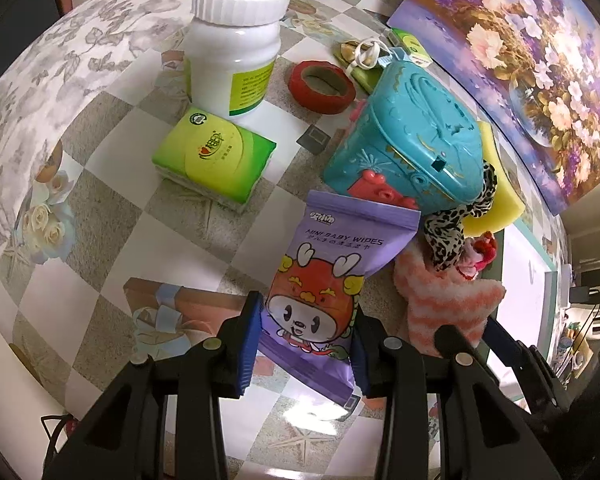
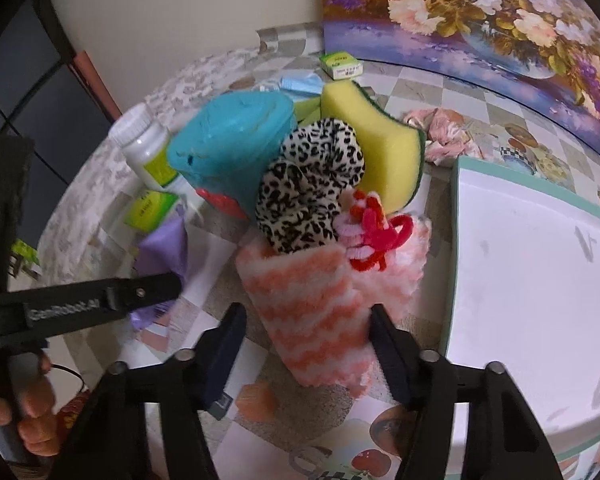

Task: Organize soft objects
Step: 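Lift the purple packet with the left gripper while the right gripper lifts the zigzag cloth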

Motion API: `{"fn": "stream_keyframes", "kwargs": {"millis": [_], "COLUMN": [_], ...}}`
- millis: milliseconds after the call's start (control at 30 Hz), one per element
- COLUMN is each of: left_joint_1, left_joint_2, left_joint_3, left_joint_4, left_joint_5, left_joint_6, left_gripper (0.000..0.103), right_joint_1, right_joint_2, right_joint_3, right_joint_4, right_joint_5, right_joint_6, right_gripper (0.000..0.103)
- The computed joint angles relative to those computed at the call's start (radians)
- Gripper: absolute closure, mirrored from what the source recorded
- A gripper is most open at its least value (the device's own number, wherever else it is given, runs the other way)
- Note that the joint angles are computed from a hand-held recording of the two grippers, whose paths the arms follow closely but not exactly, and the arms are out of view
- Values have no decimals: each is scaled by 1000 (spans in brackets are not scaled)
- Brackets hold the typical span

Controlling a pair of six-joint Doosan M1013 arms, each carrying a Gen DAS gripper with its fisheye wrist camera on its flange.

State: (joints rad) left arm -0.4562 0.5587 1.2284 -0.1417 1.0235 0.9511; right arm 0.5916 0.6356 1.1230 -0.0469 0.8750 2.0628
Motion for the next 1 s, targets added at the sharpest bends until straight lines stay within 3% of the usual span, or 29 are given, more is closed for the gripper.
{"fn": "stream_keyframes", "kwargs": {"millis": [300,433,633,1000], "left_joint_1": [5,4,3,-7], "left_joint_2": [0,2,-1,-23], "left_joint_3": [4,1,5,21], "left_joint_4": [-15,-12,-8,47], "left_joint_5": [2,3,0,-19], "left_joint_6": [14,13,5,-38], "left_gripper": [62,62,62,62], "right_joint_1": [7,13,16,5], "right_joint_2": [35,41,23,-29], "right_joint_3": [-37,-43,-33,6], "right_joint_4": [-1,-8,-6,34], "right_joint_5": [77,84,27,-103], "right_joint_6": [-24,-42,-28,-24], "right_gripper": [48,64,86,92]}}
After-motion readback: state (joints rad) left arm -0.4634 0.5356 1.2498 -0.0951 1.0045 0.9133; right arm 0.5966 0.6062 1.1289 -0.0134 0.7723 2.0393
